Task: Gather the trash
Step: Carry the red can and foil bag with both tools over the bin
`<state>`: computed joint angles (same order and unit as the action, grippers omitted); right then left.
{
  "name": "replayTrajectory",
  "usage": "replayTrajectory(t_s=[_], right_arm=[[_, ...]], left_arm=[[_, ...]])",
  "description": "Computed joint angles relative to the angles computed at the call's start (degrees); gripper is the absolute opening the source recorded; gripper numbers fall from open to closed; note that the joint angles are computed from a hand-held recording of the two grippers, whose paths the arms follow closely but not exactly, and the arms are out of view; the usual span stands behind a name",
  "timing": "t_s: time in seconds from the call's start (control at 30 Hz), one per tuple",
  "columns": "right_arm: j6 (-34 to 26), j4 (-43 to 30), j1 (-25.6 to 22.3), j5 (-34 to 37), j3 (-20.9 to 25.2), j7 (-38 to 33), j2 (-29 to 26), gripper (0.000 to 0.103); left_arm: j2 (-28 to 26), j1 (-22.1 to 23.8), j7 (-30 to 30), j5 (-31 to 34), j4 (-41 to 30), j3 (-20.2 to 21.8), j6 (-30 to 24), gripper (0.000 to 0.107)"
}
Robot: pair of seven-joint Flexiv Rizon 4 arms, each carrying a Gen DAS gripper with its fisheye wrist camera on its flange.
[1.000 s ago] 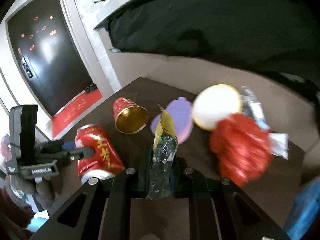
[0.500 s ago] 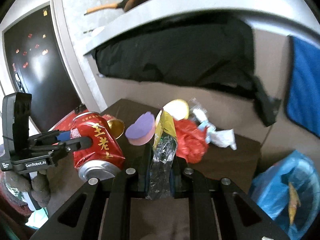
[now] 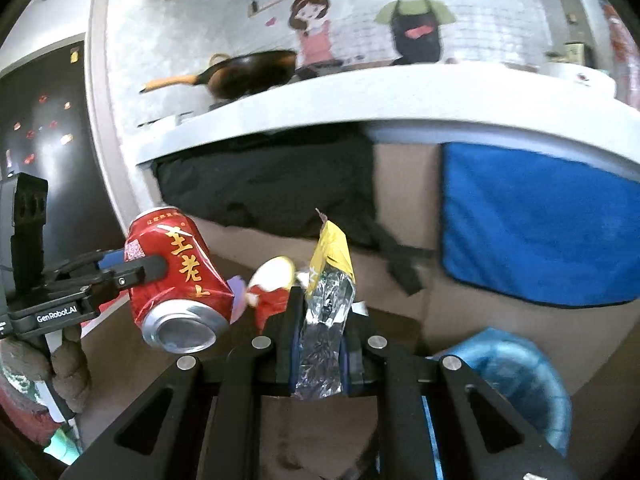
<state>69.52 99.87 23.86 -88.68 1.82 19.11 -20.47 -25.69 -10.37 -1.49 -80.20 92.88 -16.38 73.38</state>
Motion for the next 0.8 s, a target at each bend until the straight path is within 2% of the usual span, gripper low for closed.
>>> replayTrajectory(t_s=[0.13, 0.43, 0.8], right_arm=[[-2.69, 5.04, -1.56, -1.99, 0.67, 2.88, 4.66, 0.013], [-8.59, 15.59, -6.71, -2.44, 4.06, 6.83, 13.66, 0.013], [-10.72, 23.23, -11.39, -1.8, 5.46, 10.18, 19.18, 0.013]], left_arm=[[-0.56, -1.53, -0.75, 1.49, -0.55, -0.94, -0.63, 0.049], [-3.72, -4.01, -5.36, 9.22, -2.54, -3.44, -4.19, 0.049], [-9.24, -5.78, -15.26, 23.16, -6.04, -5.77, -5.26, 0.049]])
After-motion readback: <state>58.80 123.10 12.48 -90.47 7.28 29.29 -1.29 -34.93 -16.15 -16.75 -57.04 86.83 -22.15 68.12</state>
